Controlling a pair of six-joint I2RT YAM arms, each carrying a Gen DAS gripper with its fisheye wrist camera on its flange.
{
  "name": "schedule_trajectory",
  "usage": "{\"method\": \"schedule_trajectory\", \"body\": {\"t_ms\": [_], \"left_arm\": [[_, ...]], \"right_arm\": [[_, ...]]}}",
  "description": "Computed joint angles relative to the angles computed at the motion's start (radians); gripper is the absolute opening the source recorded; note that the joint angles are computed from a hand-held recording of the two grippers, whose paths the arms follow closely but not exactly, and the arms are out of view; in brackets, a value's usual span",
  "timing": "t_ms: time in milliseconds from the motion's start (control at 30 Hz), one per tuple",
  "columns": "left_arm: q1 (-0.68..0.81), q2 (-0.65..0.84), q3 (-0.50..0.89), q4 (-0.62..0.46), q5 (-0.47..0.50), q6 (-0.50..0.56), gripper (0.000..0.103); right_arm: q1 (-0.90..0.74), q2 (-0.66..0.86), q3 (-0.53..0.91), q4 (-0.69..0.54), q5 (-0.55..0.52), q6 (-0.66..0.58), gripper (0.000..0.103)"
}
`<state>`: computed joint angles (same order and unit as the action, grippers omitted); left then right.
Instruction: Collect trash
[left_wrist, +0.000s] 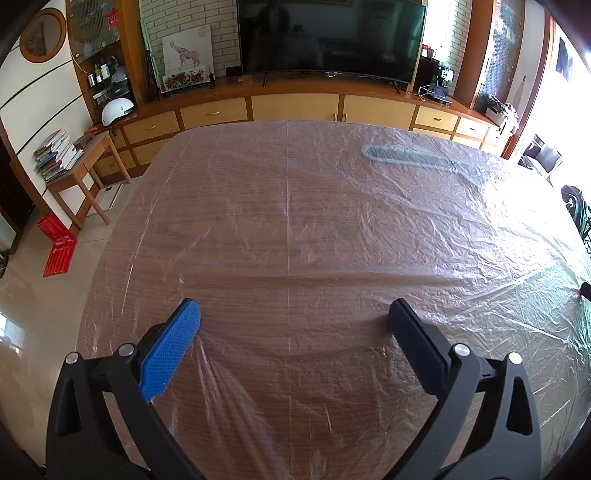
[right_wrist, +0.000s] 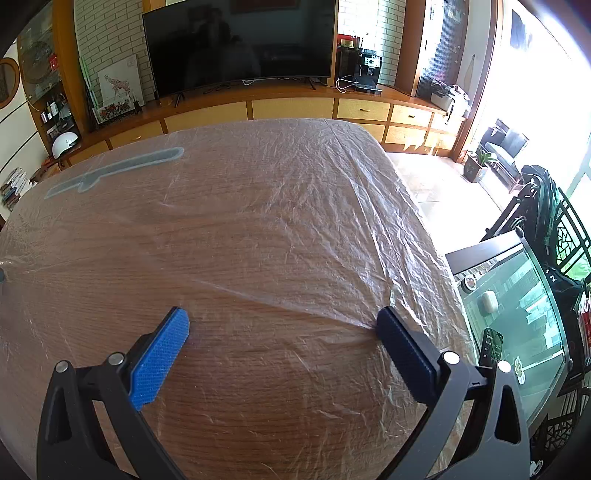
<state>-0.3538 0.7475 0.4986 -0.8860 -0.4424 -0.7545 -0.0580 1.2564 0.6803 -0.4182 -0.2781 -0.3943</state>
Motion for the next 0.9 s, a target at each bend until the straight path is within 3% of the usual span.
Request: {"method": "schedule_trajectory", "body": {"t_ms": [900], "left_arm": [[0.042, -0.010, -0.001, 0.008, 0.017, 0.041, 0.102]], "right_arm": [[0.002, -0.001, -0.002, 0.001, 0.001, 0.002, 0.099]]}}
